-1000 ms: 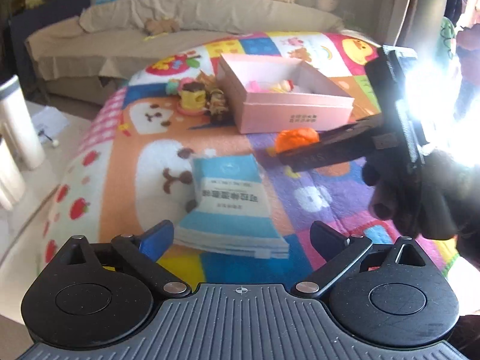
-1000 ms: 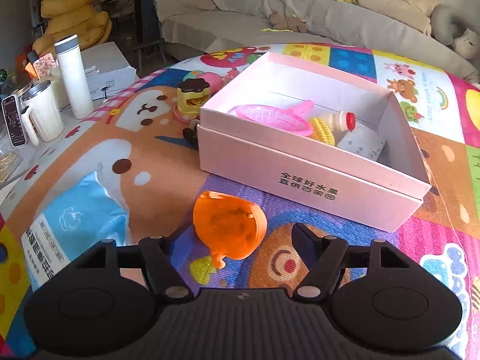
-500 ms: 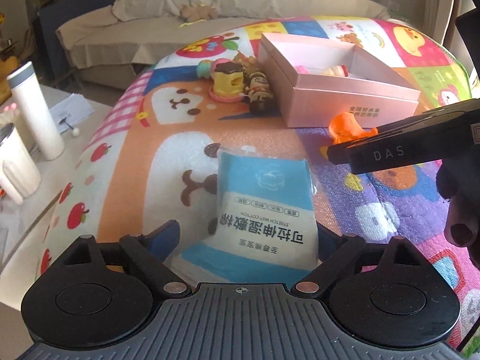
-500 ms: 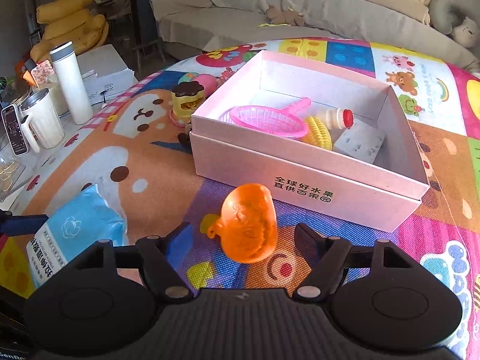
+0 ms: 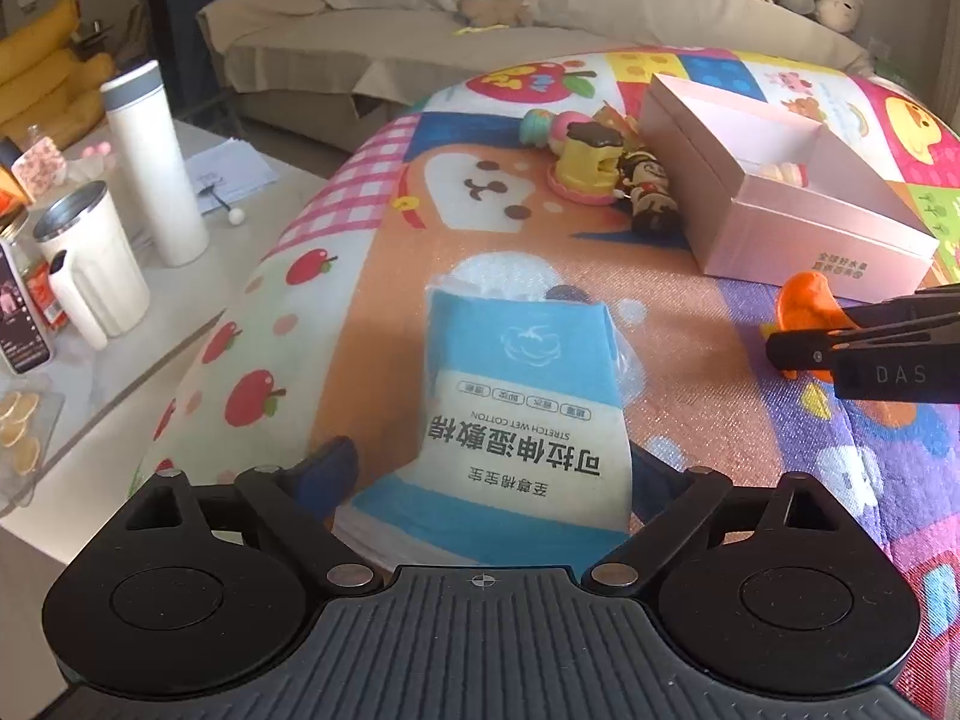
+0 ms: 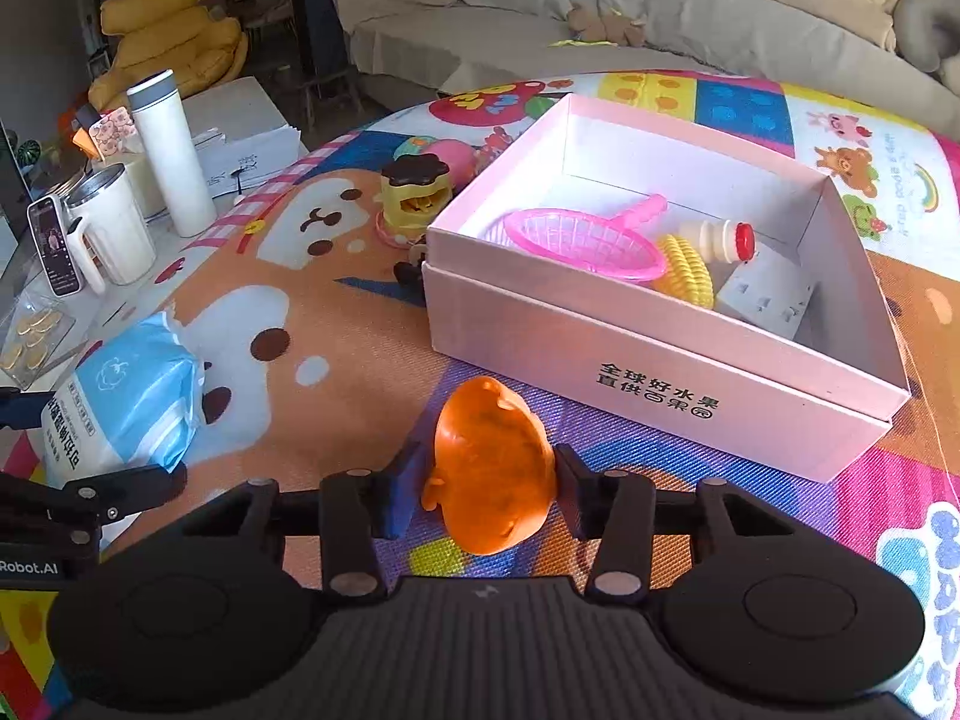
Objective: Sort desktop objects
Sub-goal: 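Lift the blue packet with the left gripper while the right gripper grasps the orange toy, then carry the blue packet and orange toy into the pink box and open both grippers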
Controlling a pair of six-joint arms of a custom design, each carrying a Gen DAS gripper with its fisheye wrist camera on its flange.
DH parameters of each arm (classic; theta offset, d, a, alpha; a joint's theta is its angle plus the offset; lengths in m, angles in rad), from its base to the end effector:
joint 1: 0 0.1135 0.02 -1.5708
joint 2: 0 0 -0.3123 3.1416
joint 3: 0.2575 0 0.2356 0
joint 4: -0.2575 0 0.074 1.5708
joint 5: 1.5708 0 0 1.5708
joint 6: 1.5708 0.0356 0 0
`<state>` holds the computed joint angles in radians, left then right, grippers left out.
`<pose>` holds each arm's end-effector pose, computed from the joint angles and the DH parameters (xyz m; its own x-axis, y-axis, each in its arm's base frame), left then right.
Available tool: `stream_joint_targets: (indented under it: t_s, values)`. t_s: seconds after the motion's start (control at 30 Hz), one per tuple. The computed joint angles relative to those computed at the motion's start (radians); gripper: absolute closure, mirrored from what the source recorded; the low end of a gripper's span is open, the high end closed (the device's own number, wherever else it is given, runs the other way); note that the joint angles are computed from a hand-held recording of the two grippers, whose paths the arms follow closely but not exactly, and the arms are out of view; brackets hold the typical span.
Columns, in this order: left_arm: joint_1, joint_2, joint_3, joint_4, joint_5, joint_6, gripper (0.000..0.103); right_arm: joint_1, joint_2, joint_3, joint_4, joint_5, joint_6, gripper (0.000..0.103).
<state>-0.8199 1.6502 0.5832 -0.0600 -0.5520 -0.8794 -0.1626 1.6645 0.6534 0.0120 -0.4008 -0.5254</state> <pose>0.1856 -0.1716 0.1600 -0.7541 -0.1534 -0.6386 -0.1757 0.9840 -0.0288 0.2774 -0.0314 0.1734 -0.6882 -0.3551 -0.6327 -0.4675 0.8839 0.0125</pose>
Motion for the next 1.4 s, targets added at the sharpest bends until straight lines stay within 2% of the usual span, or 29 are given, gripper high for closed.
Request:
stream_joint_targets:
  t_s: [0.2,0.27,0.33,0.4,0.57,0.73,0.77,0.83,0.9,0.97,1.03,1.17,1.3,1.4]
  values:
    - [-0.018,0.017,0.012,-0.009,-0.015,-0.025,0.005,-0.045,-0.032,-0.029,-0.017,-0.029,-0.048,0.054]
    - [-0.022,0.019,0.013,-0.01,-0.013,-0.028,0.004,-0.066,-0.038,-0.04,-0.002,-0.028,-0.055,0.045]
    - [-0.033,0.02,0.017,-0.016,-0.013,-0.033,0.003,-0.086,-0.04,-0.043,0.007,-0.032,-0.057,0.029]
    - [-0.049,0.018,0.015,-0.016,-0.008,-0.031,0.003,-0.108,-0.036,-0.038,0.004,-0.049,-0.06,0.026]
    - [-0.084,0.008,0.016,-0.004,0.02,-0.01,0.003,-0.111,-0.029,-0.031,0.004,-0.067,-0.047,0.026]
    - [-0.053,0.009,0.028,-0.011,0.02,-0.023,0.003,-0.067,0.0,-0.026,0.07,-0.035,0.01,0.027]
    - [-0.044,0.006,0.027,-0.005,0.019,-0.022,0.003,-0.058,0.01,-0.021,0.074,-0.022,0.015,0.029]
    - [-0.031,0.004,0.025,0.007,0.008,-0.016,0.003,-0.046,0.025,-0.009,0.059,-0.005,0.006,0.05]
    - [-0.02,0.006,0.027,0.016,0.0,0.005,0.01,-0.051,0.018,-0.014,0.046,-0.016,-0.013,0.054]
    - [-0.004,0.008,0.027,0.023,0.026,0.024,0.025,-0.058,0.0,-0.029,0.045,-0.019,-0.036,0.055]
    - [-0.008,0.012,0.027,0.02,0.019,0.033,0.027,-0.068,-0.015,-0.04,0.038,-0.025,-0.056,0.055]
    - [-0.046,-0.008,0.014,0.002,0.011,0.029,0.032,-0.101,-0.042,-0.036,-0.04,-0.051,-0.104,0.055]
    - [-0.1,-0.046,0.013,-0.067,0.008,-0.034,0.036,-0.157,-0.101,-0.048,-0.148,-0.086,-0.192,0.055]
    - [-0.145,-0.097,0.034,-0.108,0.021,-0.056,0.037,-0.231,-0.189,-0.04,-0.282,-0.143,-0.295,0.055]
